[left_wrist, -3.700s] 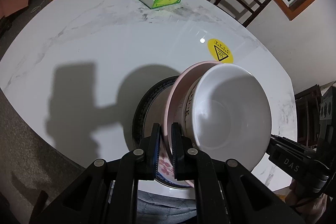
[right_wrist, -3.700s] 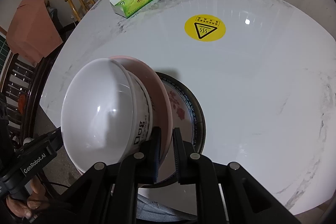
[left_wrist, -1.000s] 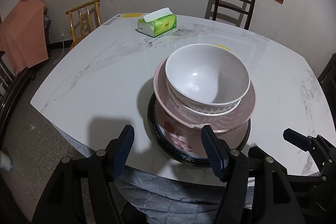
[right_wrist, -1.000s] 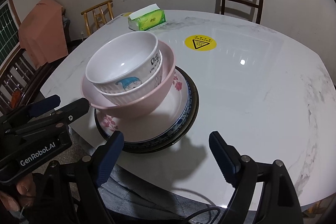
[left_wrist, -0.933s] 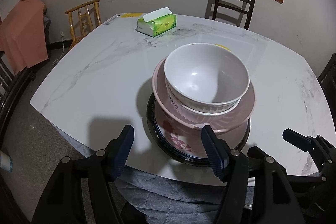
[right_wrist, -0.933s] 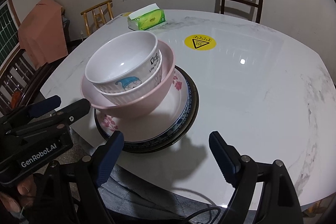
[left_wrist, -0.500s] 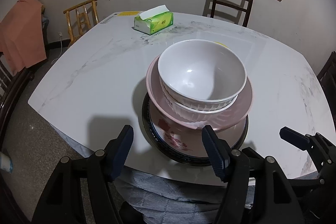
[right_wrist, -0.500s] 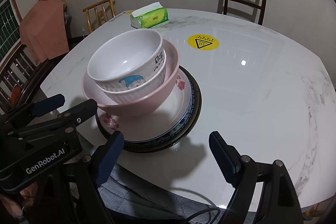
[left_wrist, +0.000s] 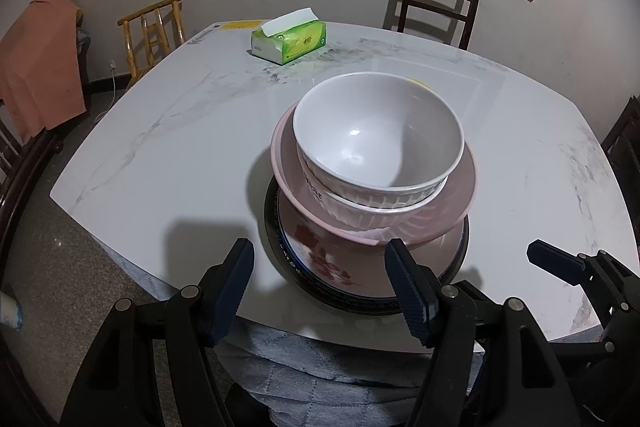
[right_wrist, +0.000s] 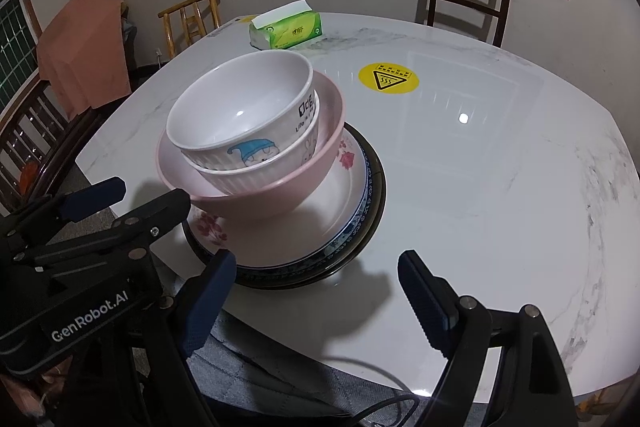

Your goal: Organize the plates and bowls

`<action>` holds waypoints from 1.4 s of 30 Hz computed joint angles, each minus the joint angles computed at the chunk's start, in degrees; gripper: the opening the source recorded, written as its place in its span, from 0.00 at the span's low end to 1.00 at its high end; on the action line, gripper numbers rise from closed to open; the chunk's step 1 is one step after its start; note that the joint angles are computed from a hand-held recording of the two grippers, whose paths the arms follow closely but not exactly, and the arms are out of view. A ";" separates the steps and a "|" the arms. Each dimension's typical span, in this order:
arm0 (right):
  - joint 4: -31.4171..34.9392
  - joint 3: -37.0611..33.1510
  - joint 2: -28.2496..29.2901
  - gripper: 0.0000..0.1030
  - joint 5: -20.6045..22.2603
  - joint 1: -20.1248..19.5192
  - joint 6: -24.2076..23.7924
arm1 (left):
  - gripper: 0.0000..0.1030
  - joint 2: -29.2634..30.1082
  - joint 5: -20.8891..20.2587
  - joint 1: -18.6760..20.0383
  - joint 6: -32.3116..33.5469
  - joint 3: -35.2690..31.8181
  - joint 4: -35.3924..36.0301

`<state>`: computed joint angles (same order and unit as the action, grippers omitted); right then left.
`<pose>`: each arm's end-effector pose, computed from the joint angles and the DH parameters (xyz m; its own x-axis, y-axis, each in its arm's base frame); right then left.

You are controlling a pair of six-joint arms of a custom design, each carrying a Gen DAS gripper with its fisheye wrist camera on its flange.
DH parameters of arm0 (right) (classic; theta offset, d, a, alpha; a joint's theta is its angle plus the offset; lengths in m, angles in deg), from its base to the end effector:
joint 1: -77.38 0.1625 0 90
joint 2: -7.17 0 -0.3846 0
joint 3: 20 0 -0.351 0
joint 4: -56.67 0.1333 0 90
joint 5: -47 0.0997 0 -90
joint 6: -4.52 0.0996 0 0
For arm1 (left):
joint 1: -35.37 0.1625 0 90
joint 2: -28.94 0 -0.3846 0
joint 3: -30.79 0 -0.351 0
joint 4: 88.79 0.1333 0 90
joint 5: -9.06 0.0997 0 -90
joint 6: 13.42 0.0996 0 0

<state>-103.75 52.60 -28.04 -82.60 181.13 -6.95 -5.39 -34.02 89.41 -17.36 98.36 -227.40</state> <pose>0.2386 -0.6813 0.1611 -0.7748 -0.0107 0.6321 -0.3605 0.8288 -0.4279 -0.2592 -0.7081 0.1478 -0.7039 0.1902 -0.6844 0.5191 0.7954 -0.3128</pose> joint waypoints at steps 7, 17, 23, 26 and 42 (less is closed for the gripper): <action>0.30 0.07 -0.10 0.83 0.07 -0.05 0.30 | 0.63 0.02 -0.11 0.06 -0.06 0.17 -0.21; 1.08 -0.72 0.54 0.83 -0.38 0.15 0.07 | 0.63 -0.21 -0.35 0.02 -0.07 0.70 -0.44; 1.37 -1.23 0.86 0.83 -0.73 0.24 0.10 | 0.63 -0.16 -0.40 -0.04 -0.20 0.61 -0.27; 1.48 -1.34 0.94 0.83 -0.72 0.23 0.15 | 0.63 -0.15 -0.41 -0.02 -0.07 0.62 -0.33; 1.96 -1.38 0.92 0.83 -0.39 0.13 0.67 | 0.63 -0.25 -0.46 -0.03 -0.74 0.55 0.16</action>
